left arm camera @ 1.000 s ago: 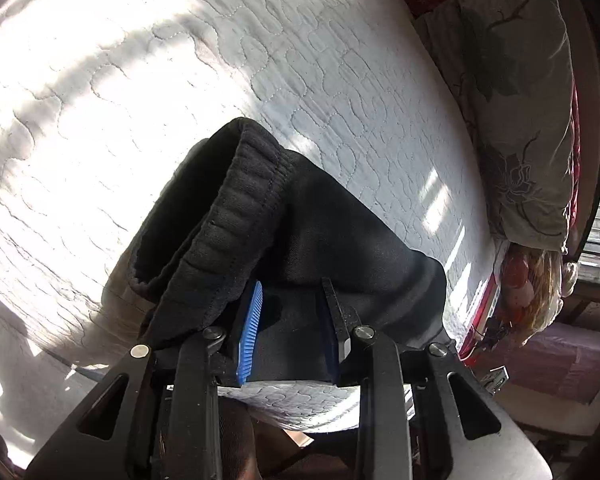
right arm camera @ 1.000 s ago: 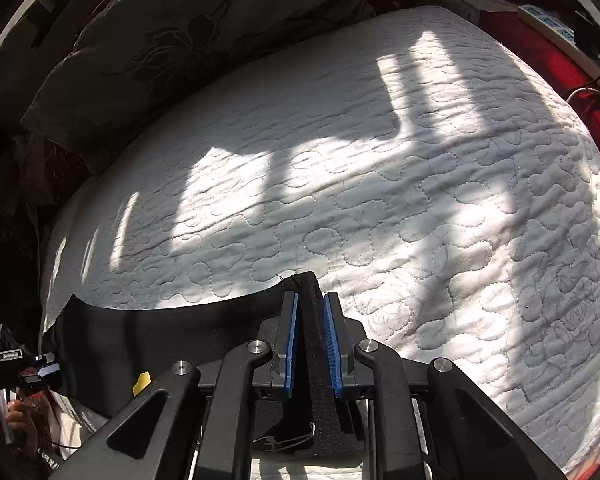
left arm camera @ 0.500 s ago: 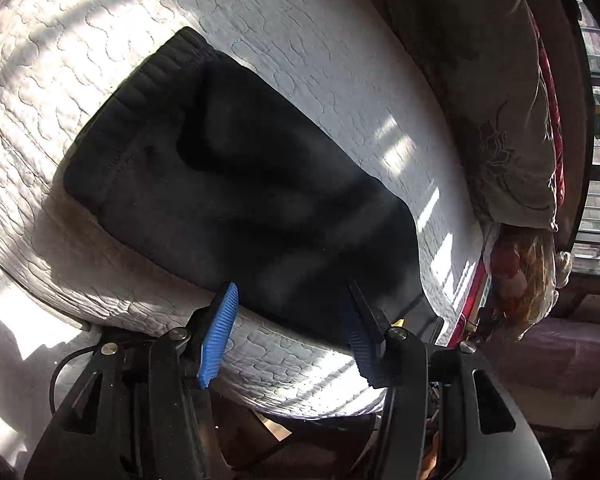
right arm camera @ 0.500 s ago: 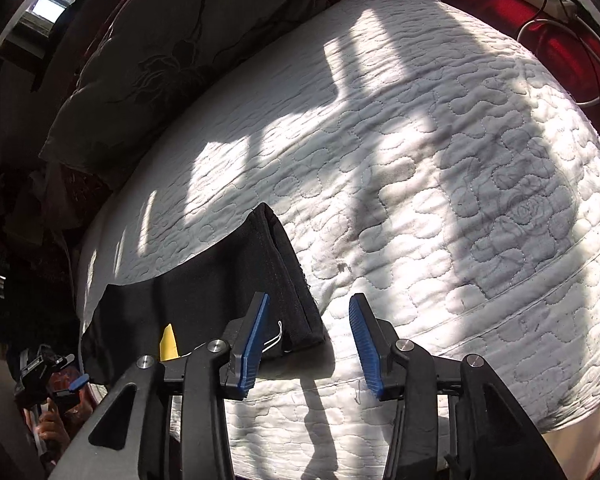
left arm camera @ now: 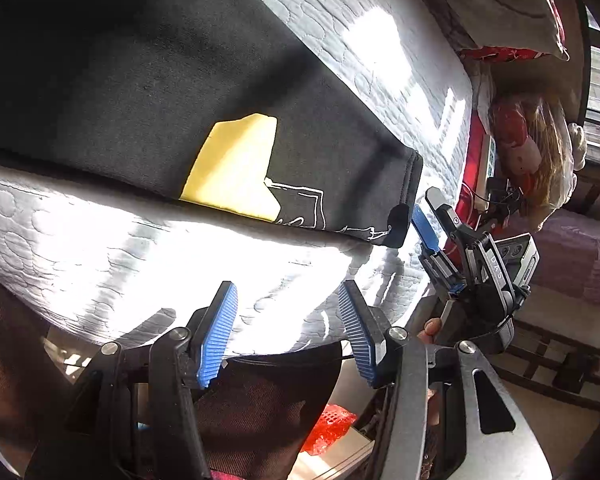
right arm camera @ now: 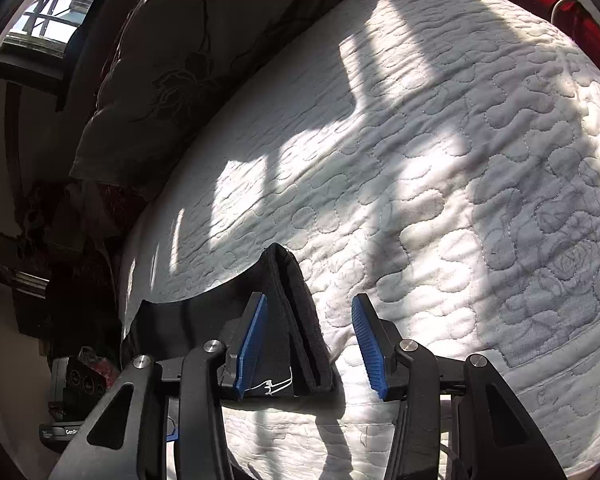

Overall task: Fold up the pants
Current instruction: 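Grasp the folded black pants end with both grippers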

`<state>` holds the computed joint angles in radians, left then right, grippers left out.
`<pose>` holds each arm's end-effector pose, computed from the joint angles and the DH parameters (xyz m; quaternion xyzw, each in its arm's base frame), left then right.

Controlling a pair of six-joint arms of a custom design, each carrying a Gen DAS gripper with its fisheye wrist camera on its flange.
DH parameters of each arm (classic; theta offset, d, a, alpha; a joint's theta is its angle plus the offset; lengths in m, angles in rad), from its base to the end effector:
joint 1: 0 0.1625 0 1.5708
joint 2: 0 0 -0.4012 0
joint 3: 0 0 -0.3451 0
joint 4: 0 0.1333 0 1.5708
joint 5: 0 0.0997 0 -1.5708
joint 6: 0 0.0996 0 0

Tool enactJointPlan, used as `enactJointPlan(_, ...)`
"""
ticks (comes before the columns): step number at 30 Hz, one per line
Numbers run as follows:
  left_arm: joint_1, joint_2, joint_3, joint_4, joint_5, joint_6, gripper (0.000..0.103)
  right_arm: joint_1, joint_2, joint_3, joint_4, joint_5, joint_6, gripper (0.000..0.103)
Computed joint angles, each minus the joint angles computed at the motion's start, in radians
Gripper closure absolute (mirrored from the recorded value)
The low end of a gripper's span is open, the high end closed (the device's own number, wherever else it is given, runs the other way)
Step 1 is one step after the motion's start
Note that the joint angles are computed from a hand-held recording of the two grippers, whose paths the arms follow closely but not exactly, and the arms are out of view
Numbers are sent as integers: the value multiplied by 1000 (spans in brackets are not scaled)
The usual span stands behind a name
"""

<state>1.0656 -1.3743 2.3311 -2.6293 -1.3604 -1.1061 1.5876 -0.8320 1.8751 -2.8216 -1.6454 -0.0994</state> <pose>-0.0521 -0.4126 0.1871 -0.2990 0.9471 -0.1106 0.0362 0.1353 -0.5598 0.0843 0.0539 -0.9925 0.1020 0.0413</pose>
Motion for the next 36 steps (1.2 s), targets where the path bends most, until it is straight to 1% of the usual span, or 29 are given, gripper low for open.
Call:
enactJointPlan(2,-2,22,-8,0,-14,-9,52,-12,20,-40,56,35,-16,53)
enactJointPlan(4,-3,48,-13,-28,-26,-22,52,-18,44,-83,118,52,-31,53)
enactJointPlan(6,-4,64,-12,-55,-30,-36,52,-22,70,-132,185,69,-45,47)
enactJointPlan(7,-7,75,-12,-68,-26,-48,52,-25,79,-152,213,89,-54,42)
enactJointPlan(9,-13,101,-19,-87,-26,-70,52,-39,102,-210,312,196,-87,42)
enactJointPlan(10,-9,100,-16,-90,-31,-72,52,-37,118,-246,375,226,-94,42)
enactJointPlan(11,-8,105,-11,-98,-37,-80,52,-24,136,-278,411,214,-107,42)
enactJointPlan(12,-7,110,-12,-98,-43,-86,52,-7,157,-315,448,172,-112,42)
enactJointPlan(13,-6,108,-6,-100,-50,-92,52,0,172,-347,487,157,-110,42)
enactJointPlan(15,-8,110,2,-115,-49,-109,52,-10,182,-391,561,186,-117,42)
enactJointPlan(16,-11,108,7,-119,-43,-118,52,-20,181,-402,584,199,-121,44)
enactJointPlan(17,-14,109,10,-121,-37,-126,52,-30,176,-406,594,204,-126,42)
enactJointPlan(18,-16,108,14,-124,-28,-135,52,-44,171,-409,610,200,-131,43)
enactJointPlan(19,-20,108,21,-133,-20,-147,52,-66,170,-412,631,228,-135,47)
enactJointPlan(20,-23,109,29,-150,-14,-162,52,-92,169,-410,642,279,-133,51)
enactJointPlan(21,-22,119,37,-178,-14,-174,52,-105,172,-412,642,312,-128,52)
enactJointPlan(22,-20,143,28,-201,-12,-190,52,-109,179,-419,652,329,-133,52)
enactJointPlan(24,-30,145,41,-217,0,-230,52,-98,211,-463,726,346,-177,51)
enactJointPlan(25,-37,148,45,-225,10,-249,52,-80,230,-487,760,332,-198,50)
enactJointPlan(26,-44,150,47,-228,20,-266,52,-65,248,-506,774,313,-209,51)
enactJointPlan(28,-59,158,46,-234,45,-306,52,-46,273,-532,791,312,-215,50)
enactJointPlan(30,-80,162,46,-239,82,-341,52,-43,284,-553,799,330,-223,53)
enactJointPlan(31,-88,165,42,-235,98,-347,52,-47,284,-554,786,329,-219,57)
enactJointPlan(32,-96,169,38,-232,113,-352,52,-53,285,-558,783,325,-208,66)
enactJointPlan(34,-105,185,24,-225,139,-363,52,-73,287,-567,794,324,-192,82)
enactJointPlan(35,-108,191,22,-230,149,-368,52,-85,285,-567,806,338,-195,84)
enactJointPlan(36,-110,198,23,-246,158,-378,52,-95,277,-553,811,366,-209,84)
